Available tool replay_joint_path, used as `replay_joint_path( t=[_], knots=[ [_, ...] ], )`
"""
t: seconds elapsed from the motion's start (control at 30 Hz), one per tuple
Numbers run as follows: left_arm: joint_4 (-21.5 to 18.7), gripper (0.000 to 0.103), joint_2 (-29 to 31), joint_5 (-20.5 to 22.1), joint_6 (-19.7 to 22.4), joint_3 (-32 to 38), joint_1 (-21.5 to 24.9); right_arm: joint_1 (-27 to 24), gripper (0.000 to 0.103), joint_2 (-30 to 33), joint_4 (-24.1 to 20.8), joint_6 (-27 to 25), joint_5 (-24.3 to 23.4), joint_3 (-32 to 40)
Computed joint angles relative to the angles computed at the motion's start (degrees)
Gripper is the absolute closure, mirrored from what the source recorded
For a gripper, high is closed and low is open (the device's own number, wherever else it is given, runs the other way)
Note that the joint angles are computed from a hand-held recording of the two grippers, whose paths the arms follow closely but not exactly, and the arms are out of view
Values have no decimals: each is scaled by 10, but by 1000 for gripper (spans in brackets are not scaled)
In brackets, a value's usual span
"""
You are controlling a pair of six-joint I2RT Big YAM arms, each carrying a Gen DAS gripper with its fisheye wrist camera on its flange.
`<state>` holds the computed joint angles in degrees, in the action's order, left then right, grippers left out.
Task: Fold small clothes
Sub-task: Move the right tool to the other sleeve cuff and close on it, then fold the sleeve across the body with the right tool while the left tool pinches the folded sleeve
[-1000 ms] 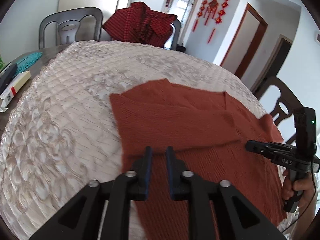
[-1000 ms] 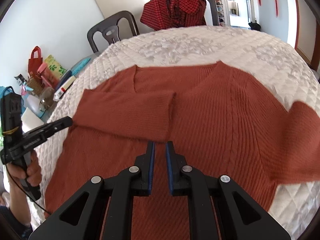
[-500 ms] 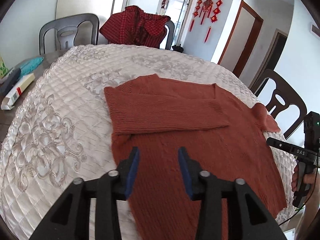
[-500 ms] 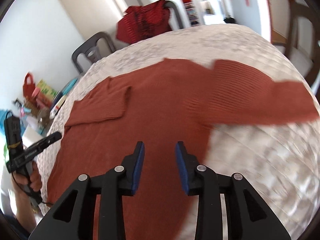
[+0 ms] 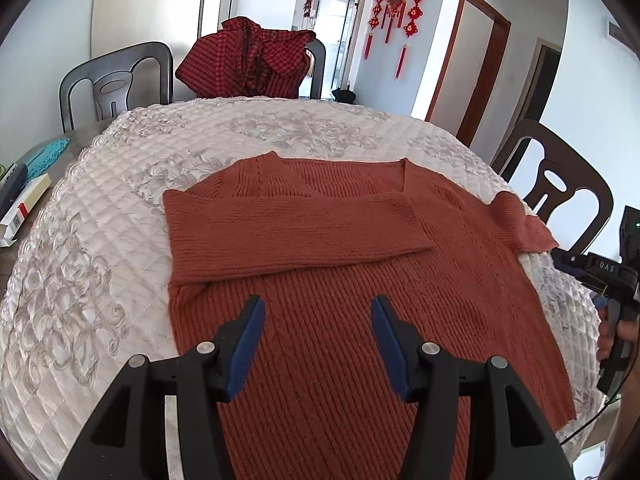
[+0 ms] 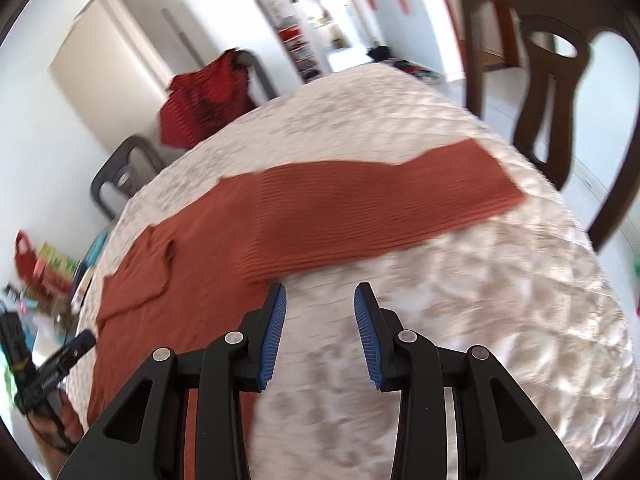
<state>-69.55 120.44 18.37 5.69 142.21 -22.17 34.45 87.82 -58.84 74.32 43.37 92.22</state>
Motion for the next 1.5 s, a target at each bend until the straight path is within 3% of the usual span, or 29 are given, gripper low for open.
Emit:
replay_joint_path(
  t=[0.3, 0.4, 0.57, 0.63, 0.67, 0.7, 0.8, 0.87, 0.97, 1.03, 1.1, 1.17, 1.27, 1.4, 1.5],
  knots=[
    [-19, 45, 27, -9, -6, 32, -5, -37, 66, -36, -81, 148, 26, -34],
    [-37, 45, 37, -11, -8, 44, -5, -50, 66, -42, -72, 155, 25, -43],
    [-42, 44, 39, -8, -11, 46, -4, -61, 66, -27, -106, 174, 43, -22],
    [-40, 43, 37, -12, -9, 42, -6, -67, 72, -22, -120, 182, 45, -14],
    [-39, 42, 35, -13, -7, 40, -7, -70, 88, -26, -108, 175, 41, -20],
    [-39, 42, 36, -15, -6, 40, -7, -74, 93, -37, -81, 164, 32, -34],
    [-40, 41, 37, -14, -4, 42, -7, -69, 93, -38, -59, 130, 55, -30],
    [-41, 41, 38, -11, -6, 44, -6, -61, 93, -43, -10, 89, 65, -32],
    [-43, 41, 41, -10, -7, 49, -6, -43, 94, -31, 60, -15, 83, 0],
    [-43, 41, 41, -11, -6, 49, -6, -32, 94, -16, 134, -121, 62, 27],
    [-45, 41, 43, -13, -5, 53, -6, -24, 94, 14, 167, -197, 34, 68],
    [-44, 41, 42, -10, -7, 52, -6, -22, 94, 51, 178, -247, -15, 114],
    [-42, 41, 40, -3, -14, 51, -5, -24, 93, 110, 167, -282, -97, 176],
    [-53, 41, 46, 51, -33, 71, 1, -34, 92, 177, 136, -296, -218, 234],
    [-83, 41, 71, 84, -37, 126, 2, -35, 85, 198, 101, -287, -245, 255]
  ],
)
